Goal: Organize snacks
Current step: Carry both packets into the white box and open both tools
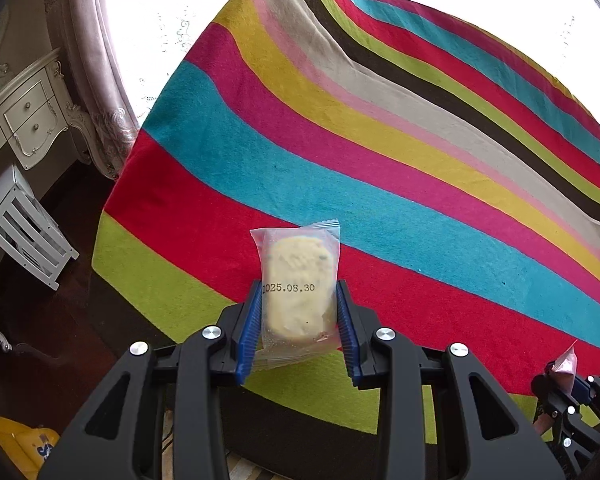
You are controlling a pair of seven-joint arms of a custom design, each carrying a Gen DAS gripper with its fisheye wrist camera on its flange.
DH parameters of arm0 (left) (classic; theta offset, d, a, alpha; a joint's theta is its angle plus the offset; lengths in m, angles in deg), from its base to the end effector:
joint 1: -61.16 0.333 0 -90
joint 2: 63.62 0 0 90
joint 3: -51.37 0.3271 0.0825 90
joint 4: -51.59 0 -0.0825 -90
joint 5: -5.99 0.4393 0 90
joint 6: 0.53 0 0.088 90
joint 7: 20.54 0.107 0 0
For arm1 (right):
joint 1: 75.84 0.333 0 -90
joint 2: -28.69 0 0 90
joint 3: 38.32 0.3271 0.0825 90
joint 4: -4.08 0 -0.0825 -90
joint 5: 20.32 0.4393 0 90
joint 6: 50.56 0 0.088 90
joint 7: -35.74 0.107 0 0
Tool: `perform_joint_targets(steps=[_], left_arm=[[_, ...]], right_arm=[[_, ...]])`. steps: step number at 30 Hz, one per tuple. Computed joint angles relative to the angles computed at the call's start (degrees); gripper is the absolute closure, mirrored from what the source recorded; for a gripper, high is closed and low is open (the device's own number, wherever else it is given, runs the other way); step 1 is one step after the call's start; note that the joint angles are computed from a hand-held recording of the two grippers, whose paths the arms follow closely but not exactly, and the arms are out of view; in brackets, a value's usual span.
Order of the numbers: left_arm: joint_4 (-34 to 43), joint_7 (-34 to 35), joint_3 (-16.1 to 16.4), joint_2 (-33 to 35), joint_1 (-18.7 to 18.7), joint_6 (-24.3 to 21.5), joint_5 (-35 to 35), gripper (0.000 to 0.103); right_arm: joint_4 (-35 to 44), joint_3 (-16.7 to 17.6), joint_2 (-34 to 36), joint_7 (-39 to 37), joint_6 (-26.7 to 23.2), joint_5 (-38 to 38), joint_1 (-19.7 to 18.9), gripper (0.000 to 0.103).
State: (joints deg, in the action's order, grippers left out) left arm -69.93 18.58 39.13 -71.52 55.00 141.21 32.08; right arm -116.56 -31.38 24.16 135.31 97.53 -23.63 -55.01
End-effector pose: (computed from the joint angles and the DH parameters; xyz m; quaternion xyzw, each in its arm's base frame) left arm 0.5684 -0.1947 0.5128 -0.7588 0.5770 -0.1946 0.2312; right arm 0.5462 0.2904 0.5018 -0.7904 0.5468 -0.1453 0.2349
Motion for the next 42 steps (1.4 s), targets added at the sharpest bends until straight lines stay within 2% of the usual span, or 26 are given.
perform_joint_targets(steps=[17,27,34,42], left_arm=[[-5.7,-1.6,-1.6,-8.6,1.6,-6.8,3.0,0.070],[-6.9,-0.9,-3.0,-11.7,1.5,-8.9,3.9,0.070],[-7.7,1.5,-4.0,-13.6,-0.7,-7.8,1.7,0.070],[-8.7,8.2,-3.9,-14.8,-4.9,-4.2,-6.7,0.070]], right_arm=[[-3.6,-0.3,-4.4,-3.3,3.4,6.1,1.0,0.086],[-7.5,-0.5,-8.6,-5.2,5.6,9.8,1.8,0.086],[-13.2,-0.9,-15.0,-2.7,6.2,11.3,1.2,0.086],[-21.8,-0.7,-25.9,3.7,4.8,8.1,-2.2,0.086]])
